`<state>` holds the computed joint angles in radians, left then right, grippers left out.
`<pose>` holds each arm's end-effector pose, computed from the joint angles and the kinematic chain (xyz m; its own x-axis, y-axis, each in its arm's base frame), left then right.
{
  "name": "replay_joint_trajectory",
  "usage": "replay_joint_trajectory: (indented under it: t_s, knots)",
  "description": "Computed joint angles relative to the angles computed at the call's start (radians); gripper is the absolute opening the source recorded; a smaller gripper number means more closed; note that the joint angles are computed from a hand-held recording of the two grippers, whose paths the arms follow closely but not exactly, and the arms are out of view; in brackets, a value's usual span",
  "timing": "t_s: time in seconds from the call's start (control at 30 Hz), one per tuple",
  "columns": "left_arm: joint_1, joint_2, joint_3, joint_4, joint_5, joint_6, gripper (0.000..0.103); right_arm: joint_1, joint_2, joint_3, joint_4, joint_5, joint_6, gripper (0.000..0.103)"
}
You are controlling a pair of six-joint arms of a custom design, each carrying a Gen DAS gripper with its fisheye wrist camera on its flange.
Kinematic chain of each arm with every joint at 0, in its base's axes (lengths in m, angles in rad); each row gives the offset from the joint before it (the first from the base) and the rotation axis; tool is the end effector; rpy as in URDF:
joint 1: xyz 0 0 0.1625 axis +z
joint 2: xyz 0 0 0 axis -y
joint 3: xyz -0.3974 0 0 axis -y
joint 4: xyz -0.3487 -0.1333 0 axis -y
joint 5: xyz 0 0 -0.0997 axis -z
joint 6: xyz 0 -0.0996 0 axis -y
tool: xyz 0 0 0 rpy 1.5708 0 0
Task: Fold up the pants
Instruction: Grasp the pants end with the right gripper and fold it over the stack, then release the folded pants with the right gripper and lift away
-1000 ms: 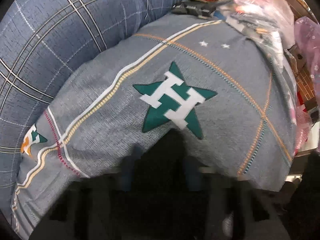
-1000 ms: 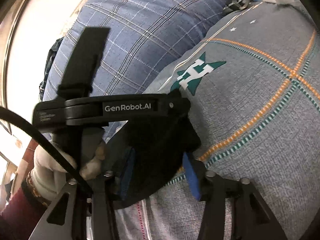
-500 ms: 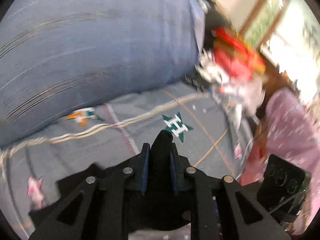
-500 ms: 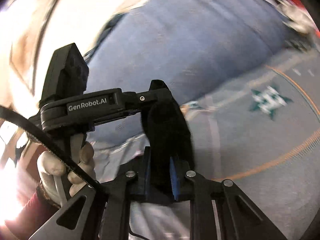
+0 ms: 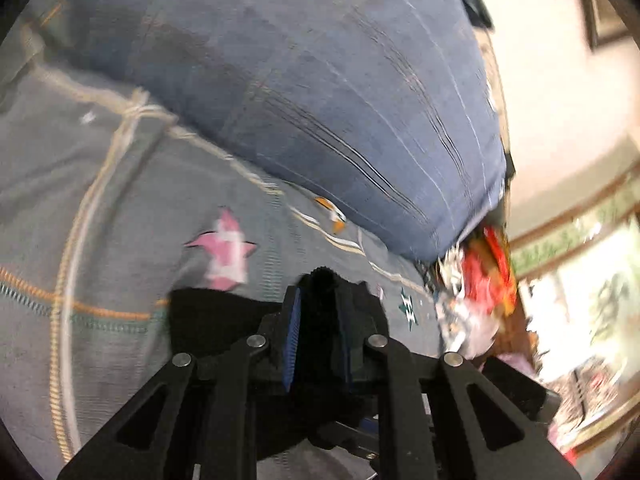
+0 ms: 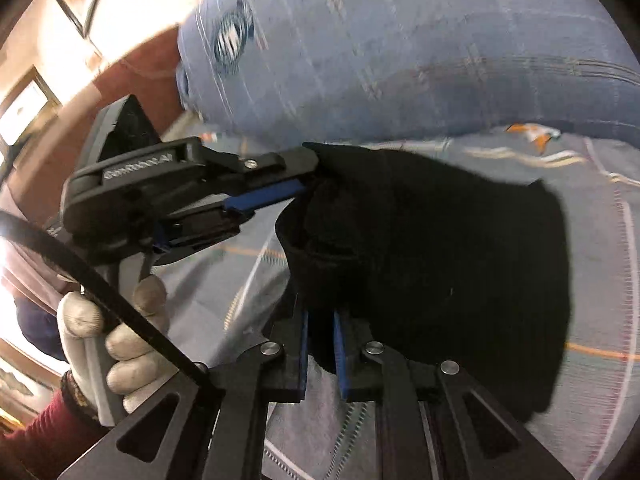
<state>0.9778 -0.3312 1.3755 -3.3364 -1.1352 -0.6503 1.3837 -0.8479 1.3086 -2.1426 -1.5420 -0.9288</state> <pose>-0.2377 -0.6665 -0.0117 -0.9764 -0.1577 0.1476 -0.2154 0.6625 -0.7174 0.0063 -0.6987 0.2176 -0.7365 -0.6726 0.0717 -0.6764 0.7311 -0.0893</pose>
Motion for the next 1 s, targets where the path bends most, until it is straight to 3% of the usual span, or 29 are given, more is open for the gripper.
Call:
replay_joint_trajectory:
  t_s: [0.17, 0.43, 0.6, 0.73, 0.8, 0.87, 0.93, 1.0]
  knots:
    - [0.017, -0.013, 0.057, -0.112, -0.042, 0.018, 0.015, 0.033, 0.028, 0.009, -0.048, -0.058, 0.007, 0.012]
    - [-0.005, -0.025, 0.152, -0.318, -0.076, 0.032, 0.015, 0.070, -0.014, 0.052, -0.039, -0.073, -0.016, 0.012]
    - [-0.007, -0.024, 0.231, -0.419, -0.017, -0.017, 0.015, 0.077, -0.032, 0.114, -0.038, -0.092, -0.079, 0.012]
    - [0.014, -0.016, 0.285, -0.493, -0.006, -0.096, 0.015, 0.066, 0.018, 0.097, -0.012, -0.140, -0.083, 0.013]
    - [0.008, -0.015, 0.309, -0.528, 0.025, -0.101, 0.020, 0.053, 0.022, 0.079, 0.023, -0.112, -0.078, 0.015]
    - [0.004, -0.011, 0.328, -0.574, 0.038, -0.096, 0.028, 0.044, 0.000, 0.073, 0.062, -0.075, -0.088, 0.032]
    - [0.003, -0.001, 0.342, -0.620, 0.044, -0.082, 0.032, 0.041, -0.042, 0.088, 0.091, -0.047, -0.124, 0.040]
    - [0.003, 0.006, 0.353, -0.640, 0.041, -0.075, 0.032, 0.041, -0.092, 0.094, 0.117, -0.018, -0.158, 0.041]
